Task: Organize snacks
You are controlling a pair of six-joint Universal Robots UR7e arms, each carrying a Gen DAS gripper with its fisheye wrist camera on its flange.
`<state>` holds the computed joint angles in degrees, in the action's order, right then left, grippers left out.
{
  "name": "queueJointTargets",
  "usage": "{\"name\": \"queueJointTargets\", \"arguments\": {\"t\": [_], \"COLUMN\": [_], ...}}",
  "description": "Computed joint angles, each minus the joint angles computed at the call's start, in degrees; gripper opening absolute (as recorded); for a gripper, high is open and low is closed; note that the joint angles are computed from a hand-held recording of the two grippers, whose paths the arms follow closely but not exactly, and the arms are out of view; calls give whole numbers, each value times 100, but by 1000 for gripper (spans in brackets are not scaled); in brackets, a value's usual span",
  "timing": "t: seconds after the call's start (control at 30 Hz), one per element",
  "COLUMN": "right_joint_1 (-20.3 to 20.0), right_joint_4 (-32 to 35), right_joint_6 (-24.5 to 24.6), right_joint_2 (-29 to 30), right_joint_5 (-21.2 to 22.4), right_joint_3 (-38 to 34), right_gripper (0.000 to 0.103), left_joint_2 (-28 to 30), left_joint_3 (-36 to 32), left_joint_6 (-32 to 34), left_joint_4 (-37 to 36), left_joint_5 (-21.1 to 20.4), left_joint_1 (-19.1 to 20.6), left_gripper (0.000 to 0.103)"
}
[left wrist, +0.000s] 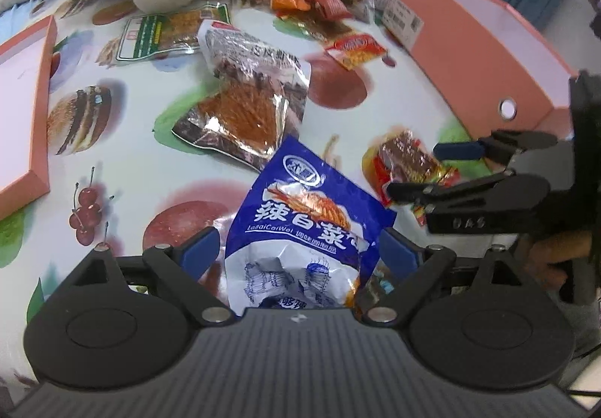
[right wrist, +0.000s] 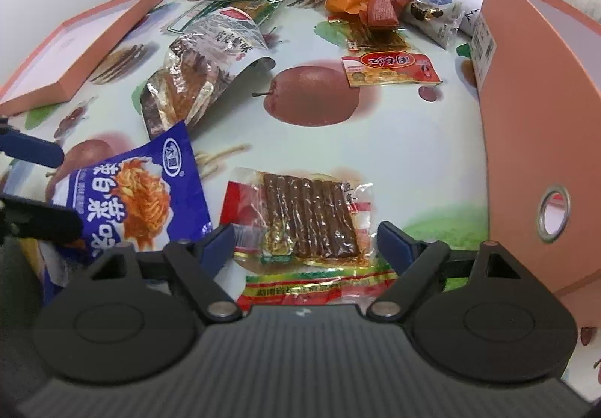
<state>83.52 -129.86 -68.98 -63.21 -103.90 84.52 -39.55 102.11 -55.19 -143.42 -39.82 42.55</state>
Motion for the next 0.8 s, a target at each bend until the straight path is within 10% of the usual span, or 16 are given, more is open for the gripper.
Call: {"name": "queueJointTargets", "arguments": {"t": [0.2,0.8], "right_joint_1": [13,-59], "right_joint_4": [11,74], "right_joint_6": [142,605], "right_joint_2": [-76,-432], "right_joint_5": [-44,95], "right_joint_3": [4,224], "right_gripper": [50,47], "left_joint_2": [46,67], "left_joint_3": [-66,57], "left_joint_6": [81,-419], "left_joint_4": [188,-46], "left_joint_5": [-160,48], "left_joint_1": [61,57], "left_gripper": [94,77]}}
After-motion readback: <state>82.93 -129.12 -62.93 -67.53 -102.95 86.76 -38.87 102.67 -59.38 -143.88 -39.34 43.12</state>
